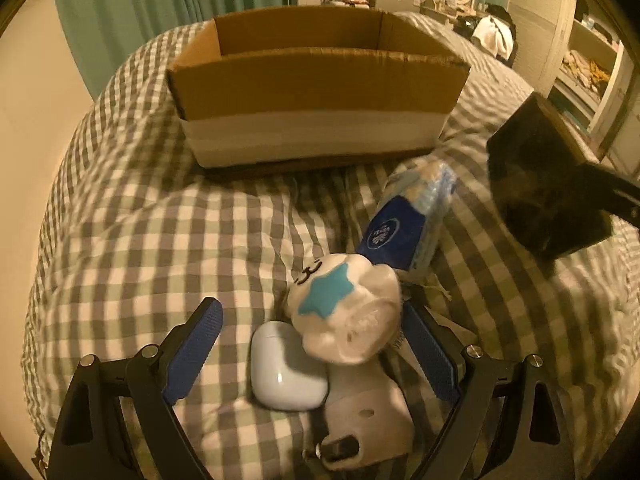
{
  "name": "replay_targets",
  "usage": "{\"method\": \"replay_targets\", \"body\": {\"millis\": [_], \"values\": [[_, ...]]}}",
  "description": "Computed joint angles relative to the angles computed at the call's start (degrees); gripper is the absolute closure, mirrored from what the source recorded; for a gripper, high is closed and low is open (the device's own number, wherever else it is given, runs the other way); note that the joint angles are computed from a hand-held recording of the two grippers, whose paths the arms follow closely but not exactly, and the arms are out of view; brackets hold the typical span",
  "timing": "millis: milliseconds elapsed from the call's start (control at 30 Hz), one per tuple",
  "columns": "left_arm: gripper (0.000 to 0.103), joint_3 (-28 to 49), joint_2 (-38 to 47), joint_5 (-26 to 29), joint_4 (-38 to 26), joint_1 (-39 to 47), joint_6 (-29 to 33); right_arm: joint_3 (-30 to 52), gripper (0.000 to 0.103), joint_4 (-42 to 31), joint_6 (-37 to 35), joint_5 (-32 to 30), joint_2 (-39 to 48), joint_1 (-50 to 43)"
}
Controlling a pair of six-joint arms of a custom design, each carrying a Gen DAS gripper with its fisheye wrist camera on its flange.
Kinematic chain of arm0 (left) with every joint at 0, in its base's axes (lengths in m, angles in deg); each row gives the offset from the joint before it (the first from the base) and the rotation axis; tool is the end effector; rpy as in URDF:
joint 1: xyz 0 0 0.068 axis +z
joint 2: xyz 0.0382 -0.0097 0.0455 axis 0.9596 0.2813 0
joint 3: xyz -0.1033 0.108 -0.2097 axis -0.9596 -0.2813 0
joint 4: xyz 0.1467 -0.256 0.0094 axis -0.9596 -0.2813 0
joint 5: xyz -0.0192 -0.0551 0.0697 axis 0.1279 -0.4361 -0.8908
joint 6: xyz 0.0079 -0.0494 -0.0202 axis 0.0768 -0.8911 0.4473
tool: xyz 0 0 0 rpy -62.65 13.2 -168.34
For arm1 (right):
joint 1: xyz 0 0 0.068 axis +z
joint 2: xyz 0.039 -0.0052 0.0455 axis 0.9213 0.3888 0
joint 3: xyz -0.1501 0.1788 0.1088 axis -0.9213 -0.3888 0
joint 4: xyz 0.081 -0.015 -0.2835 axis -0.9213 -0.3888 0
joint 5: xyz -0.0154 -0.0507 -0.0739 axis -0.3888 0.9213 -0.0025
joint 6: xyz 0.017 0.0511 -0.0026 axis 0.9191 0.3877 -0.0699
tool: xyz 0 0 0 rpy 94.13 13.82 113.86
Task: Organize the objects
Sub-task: 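Grasp the white star cup with the left tool while the right tool holds the black item, then lower the cup and black item into the box and open both tools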
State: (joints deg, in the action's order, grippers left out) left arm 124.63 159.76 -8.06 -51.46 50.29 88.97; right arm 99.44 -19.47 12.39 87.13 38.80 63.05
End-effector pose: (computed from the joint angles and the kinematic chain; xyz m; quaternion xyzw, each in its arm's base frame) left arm 0.3369 -0.1470 0.1043 0.2704 0.9261 -0.0515 0.2580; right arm 0.2553 -0.0188 0.1563 0.0259 0.9353 -0.0259 0.3519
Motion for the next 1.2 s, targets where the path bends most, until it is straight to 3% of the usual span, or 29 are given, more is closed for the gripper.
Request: {"method": "replay_targets", "body": {"millis": [67,133,200,567,867,1200], "values": [[0.012,0.7,1.2,0.2,0.2,0.0,-0.2,0.2,0.101,0.5,0.2,-0.1,1.1,0.0],[0.023,1.3,1.6,2.2,-0.1,0.5,-0.8,0.4,0.101,1.0,0.3,0.0,1.8,0.2],[0.043,2.0,1.9,5.8,-1.6,1.0,0.2,0.3,0.101,1.2,0.4,0.1,2.3,0.4],[0.049,-1.1,-5.6,0.6,-1.7,-1.3,2.1,-0.1,0.101,-0.7,0.9,1.7,-1.2,2.7],[0.049,0.9,-12.8,3.2,-7.1,2.1,0.2,0.6,0.101,-5.6,-0.1,4.1,-9.1,5.7],[0.049,18.3,-9.0,7.7,-14.7,5.3,-0.1,11.6,0.101,-6.9,-4.5,6.6,-5.7,8.4]]}}
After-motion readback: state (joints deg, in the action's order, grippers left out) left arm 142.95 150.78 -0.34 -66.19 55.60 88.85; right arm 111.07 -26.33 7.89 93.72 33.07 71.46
